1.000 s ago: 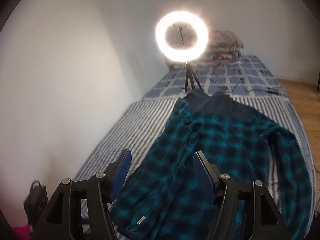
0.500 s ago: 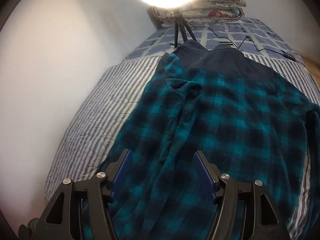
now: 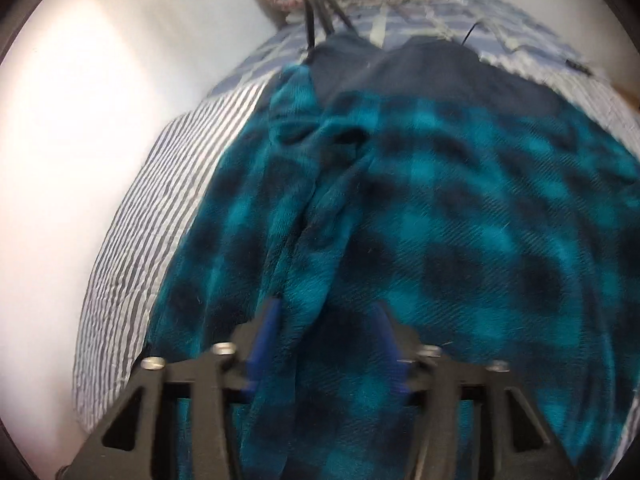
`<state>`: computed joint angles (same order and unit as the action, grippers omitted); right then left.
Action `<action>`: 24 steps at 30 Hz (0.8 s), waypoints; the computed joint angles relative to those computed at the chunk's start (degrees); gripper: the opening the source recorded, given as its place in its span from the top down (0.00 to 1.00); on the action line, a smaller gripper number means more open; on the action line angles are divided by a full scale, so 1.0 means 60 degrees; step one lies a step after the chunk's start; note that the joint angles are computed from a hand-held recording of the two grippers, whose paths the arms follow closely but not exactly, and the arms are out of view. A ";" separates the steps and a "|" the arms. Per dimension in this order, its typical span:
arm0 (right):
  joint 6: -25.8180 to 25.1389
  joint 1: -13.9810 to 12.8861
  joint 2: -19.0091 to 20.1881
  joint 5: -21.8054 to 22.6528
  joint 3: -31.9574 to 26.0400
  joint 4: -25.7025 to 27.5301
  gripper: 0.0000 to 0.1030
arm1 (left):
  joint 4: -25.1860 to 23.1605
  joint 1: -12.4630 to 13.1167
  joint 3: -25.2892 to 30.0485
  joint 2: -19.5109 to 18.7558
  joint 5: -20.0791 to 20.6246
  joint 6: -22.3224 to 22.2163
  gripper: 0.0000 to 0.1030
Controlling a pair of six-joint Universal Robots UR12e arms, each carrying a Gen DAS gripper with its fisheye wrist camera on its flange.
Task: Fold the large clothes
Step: 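Grasp the jacket hem edge with the left gripper while the right gripper pinches the side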
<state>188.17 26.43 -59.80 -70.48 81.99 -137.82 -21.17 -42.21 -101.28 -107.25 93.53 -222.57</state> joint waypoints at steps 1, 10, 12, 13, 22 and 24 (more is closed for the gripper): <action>0.0052 -0.0024 0.0011 0.0149 0.0035 -0.0067 0.91 | 0.0084 -0.0009 -0.0005 0.0013 -0.0061 0.0082 1.00; 0.0072 -0.0016 -0.0106 -0.0135 0.0167 -0.0551 0.60 | -0.0835 -0.0187 0.0315 -0.0061 0.0521 -0.0313 0.93; 0.0167 -0.0007 -0.0099 -0.0133 0.0183 -0.0578 0.43 | -0.1011 -0.0257 0.0381 -0.0101 0.0948 -0.0236 0.65; 0.0181 0.0055 -0.0102 -0.0494 0.0167 -0.0617 0.43 | -0.1268 -0.0306 0.0488 -0.0156 0.1206 -0.0093 0.60; -0.0145 0.0264 0.0164 -0.1272 -0.0330 -0.0593 0.43 | -0.1807 -0.0175 0.0739 -0.0541 0.0983 0.0383 0.84; -0.0367 0.0338 0.0234 -0.1448 -0.0407 -0.0520 0.44 | -0.1388 -0.0118 0.0564 -0.0466 0.0810 0.0311 0.87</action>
